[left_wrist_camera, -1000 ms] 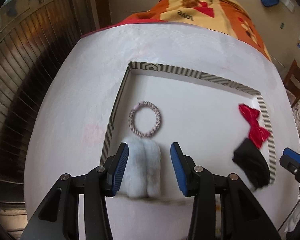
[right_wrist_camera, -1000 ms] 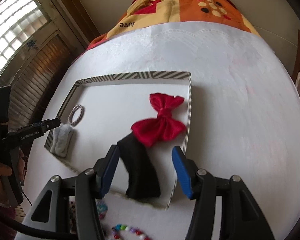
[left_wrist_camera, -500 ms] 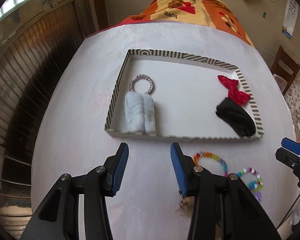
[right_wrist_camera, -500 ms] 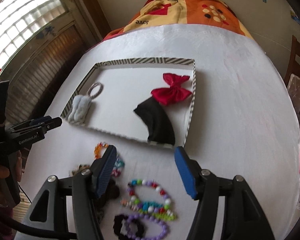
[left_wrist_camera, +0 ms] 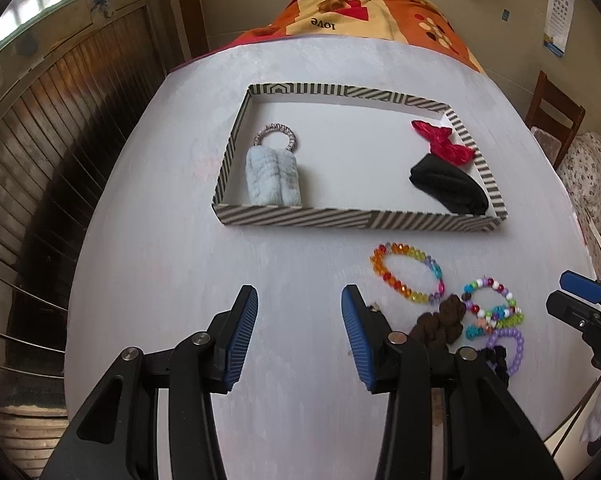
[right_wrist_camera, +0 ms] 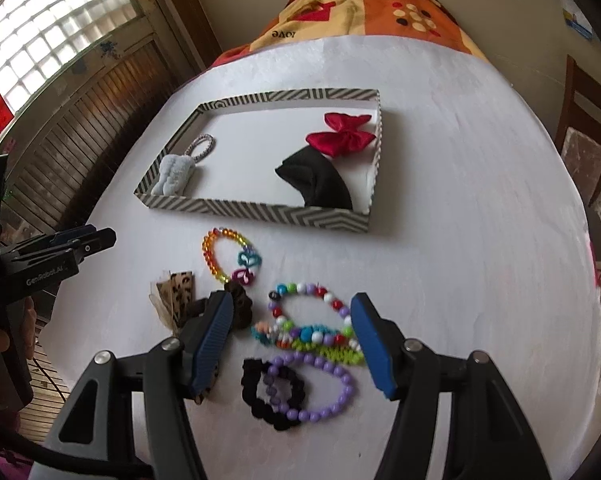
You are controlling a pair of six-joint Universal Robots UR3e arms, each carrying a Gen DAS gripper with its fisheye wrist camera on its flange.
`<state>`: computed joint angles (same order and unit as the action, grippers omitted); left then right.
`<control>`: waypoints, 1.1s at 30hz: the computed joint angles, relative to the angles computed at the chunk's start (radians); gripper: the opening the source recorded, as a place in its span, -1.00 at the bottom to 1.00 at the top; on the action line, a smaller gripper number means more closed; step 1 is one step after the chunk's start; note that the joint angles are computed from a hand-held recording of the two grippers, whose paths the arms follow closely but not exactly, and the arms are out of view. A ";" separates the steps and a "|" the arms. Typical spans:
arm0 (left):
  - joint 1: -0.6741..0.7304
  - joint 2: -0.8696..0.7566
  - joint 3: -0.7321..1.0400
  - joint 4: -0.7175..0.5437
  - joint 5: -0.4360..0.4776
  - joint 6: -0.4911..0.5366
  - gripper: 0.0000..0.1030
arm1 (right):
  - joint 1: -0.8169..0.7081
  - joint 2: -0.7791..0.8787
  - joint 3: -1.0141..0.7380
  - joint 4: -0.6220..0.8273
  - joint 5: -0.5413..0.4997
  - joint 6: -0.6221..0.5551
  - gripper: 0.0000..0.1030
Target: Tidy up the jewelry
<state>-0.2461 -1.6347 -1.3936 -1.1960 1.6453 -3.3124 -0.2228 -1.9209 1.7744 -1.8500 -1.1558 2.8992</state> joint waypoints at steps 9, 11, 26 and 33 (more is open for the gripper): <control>-0.002 0.048 -0.059 -0.001 -0.032 0.003 -0.31 | -0.001 -0.054 0.021 0.036 -0.031 -0.005 0.25; 0.006 0.059 -0.072 -0.004 -0.045 0.004 -0.31 | -0.006 -0.064 0.027 0.045 -0.033 -0.006 0.25; 0.077 0.097 -0.144 -0.079 -0.255 0.018 -0.31 | -0.067 -0.122 0.113 0.088 -0.063 -0.076 0.25; 0.039 0.050 -0.123 -0.082 -0.291 0.003 -0.30 | -0.112 -0.134 0.172 0.071 -0.059 -0.123 0.25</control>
<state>-0.2067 -1.5846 -1.5169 -1.2778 1.3544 -3.3097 -0.3343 -2.0551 1.9463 -1.7786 -1.2151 2.7760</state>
